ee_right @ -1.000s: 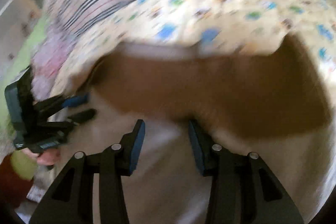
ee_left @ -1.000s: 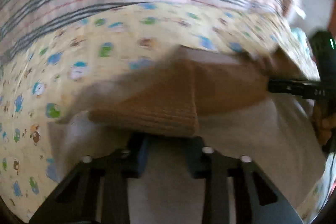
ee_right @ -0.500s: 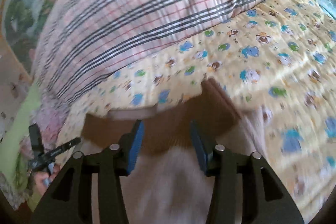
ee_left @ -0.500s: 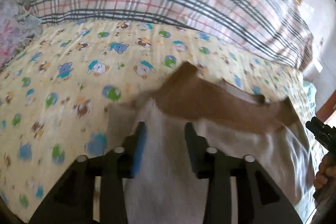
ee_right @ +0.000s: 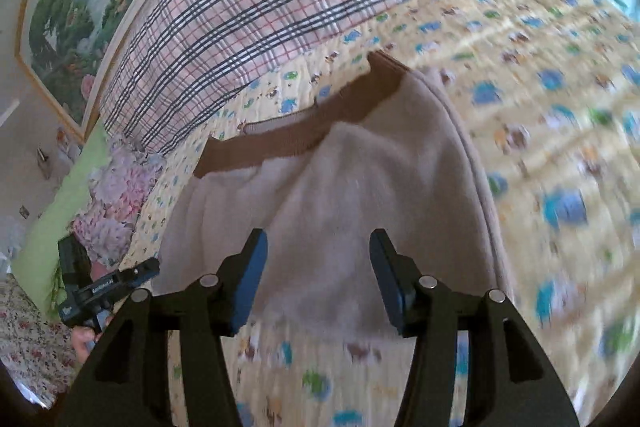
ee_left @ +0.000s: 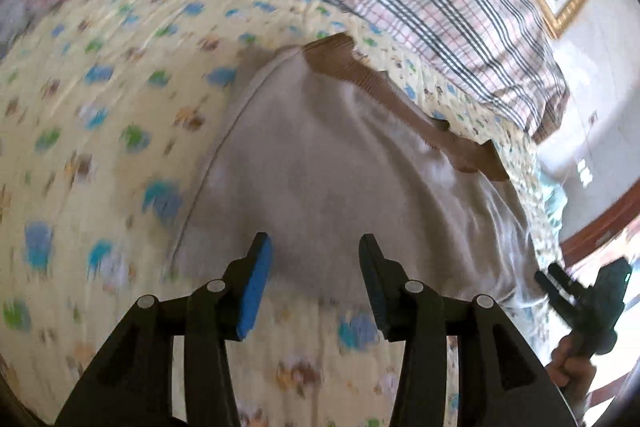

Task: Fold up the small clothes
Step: 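Lay the folded hem flat and withdraw both open grippers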

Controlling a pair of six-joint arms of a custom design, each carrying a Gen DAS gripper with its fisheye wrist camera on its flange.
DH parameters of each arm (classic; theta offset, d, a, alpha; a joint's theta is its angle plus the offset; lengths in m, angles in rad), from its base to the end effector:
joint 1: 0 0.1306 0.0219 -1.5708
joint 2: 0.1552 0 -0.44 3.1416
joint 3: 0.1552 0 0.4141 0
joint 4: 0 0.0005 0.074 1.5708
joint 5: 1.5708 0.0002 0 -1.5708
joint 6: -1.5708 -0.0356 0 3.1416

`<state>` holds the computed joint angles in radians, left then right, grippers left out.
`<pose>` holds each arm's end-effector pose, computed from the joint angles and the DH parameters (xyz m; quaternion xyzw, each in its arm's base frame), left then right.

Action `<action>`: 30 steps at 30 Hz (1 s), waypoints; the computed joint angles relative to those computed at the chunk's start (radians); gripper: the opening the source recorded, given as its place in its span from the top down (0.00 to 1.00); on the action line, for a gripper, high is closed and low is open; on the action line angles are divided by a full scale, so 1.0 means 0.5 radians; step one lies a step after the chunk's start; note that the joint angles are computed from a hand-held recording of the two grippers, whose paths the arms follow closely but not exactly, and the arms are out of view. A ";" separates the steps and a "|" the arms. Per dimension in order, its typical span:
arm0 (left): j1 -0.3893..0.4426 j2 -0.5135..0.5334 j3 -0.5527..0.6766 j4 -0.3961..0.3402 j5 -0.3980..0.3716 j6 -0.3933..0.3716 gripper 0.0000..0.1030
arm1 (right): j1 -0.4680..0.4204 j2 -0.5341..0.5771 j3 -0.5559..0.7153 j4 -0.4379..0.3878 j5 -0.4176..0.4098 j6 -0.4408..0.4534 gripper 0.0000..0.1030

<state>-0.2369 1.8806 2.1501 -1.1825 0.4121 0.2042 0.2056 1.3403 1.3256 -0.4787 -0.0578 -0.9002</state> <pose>0.6608 -0.1747 0.5496 0.0812 0.9252 -0.2581 0.2661 0.4884 0.1034 0.5112 0.2781 0.8118 0.2904 0.4234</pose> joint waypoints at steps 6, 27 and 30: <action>0.041 -0.142 -0.245 0.077 0.074 0.123 0.55 | 0.052 -0.061 -0.091 -0.002 0.053 -0.058 0.47; 0.076 -0.056 -0.224 0.140 0.271 0.607 0.29 | 0.129 -0.145 -0.193 0.105 0.124 -0.176 0.47; 0.062 -0.038 -0.209 0.145 0.258 0.632 0.26 | 0.132 -0.142 -0.191 0.117 0.132 -0.173 0.47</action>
<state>-0.2059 1.8618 2.0458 -1.1101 0.5409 0.5200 0.2716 1.2694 1.2300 -0.4203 0.0080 -0.9868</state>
